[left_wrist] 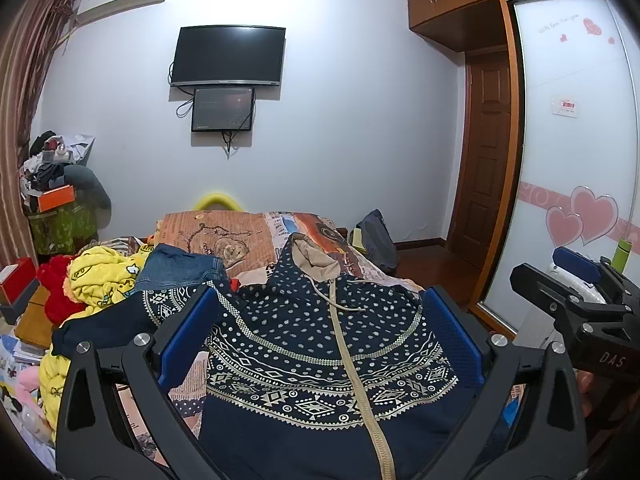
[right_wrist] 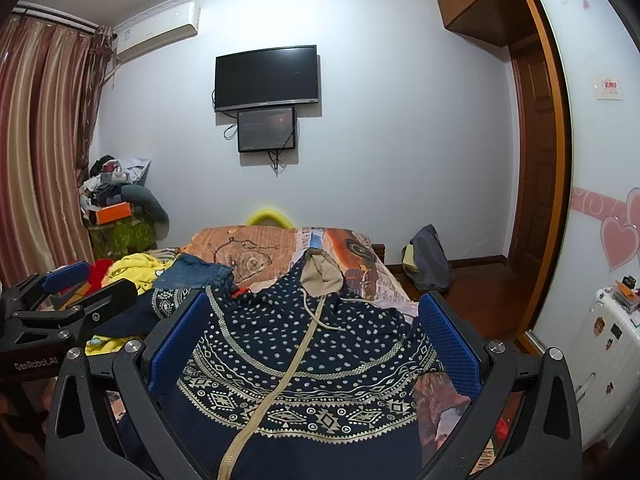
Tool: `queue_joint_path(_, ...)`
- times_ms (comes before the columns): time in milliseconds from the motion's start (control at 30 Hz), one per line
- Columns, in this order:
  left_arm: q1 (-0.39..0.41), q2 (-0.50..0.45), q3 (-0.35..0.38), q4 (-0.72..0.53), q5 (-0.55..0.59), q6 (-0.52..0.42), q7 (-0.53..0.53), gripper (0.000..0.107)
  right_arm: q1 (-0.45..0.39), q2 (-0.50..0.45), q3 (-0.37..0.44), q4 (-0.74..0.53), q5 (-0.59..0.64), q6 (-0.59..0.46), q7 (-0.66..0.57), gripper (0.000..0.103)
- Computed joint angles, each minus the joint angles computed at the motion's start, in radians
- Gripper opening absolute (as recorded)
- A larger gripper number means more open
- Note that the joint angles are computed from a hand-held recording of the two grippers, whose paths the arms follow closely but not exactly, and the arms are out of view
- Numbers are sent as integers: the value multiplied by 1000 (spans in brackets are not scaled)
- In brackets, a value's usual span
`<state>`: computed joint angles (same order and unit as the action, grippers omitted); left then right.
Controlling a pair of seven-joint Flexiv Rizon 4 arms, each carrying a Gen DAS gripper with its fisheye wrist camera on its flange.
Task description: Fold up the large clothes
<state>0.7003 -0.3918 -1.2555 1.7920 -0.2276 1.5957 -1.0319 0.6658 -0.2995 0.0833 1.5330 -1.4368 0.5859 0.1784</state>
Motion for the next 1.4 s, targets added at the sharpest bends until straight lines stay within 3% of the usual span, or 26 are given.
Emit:
queue_joint_path(467, 10, -9, -11, 3, 6, -1, -3, 103, -7, 2, 1, 3, 4, 11, 5, 103)
queue_joint_path(1067, -34, -11, 41, -17, -12, -7, 5, 103, -6, -18, -11, -19, 28, 32, -14, 103)
queue_joint_path(1267, -162, -9, 205, -72, -58, -10, 32, 103, -11, -39, -26, -47, 42, 53, -33, 103)
queue_joint_path(1400, -314, -33, 404, -175, -92, -83, 26, 103, -27, -68, -47, -86, 63, 99, -65, 103)
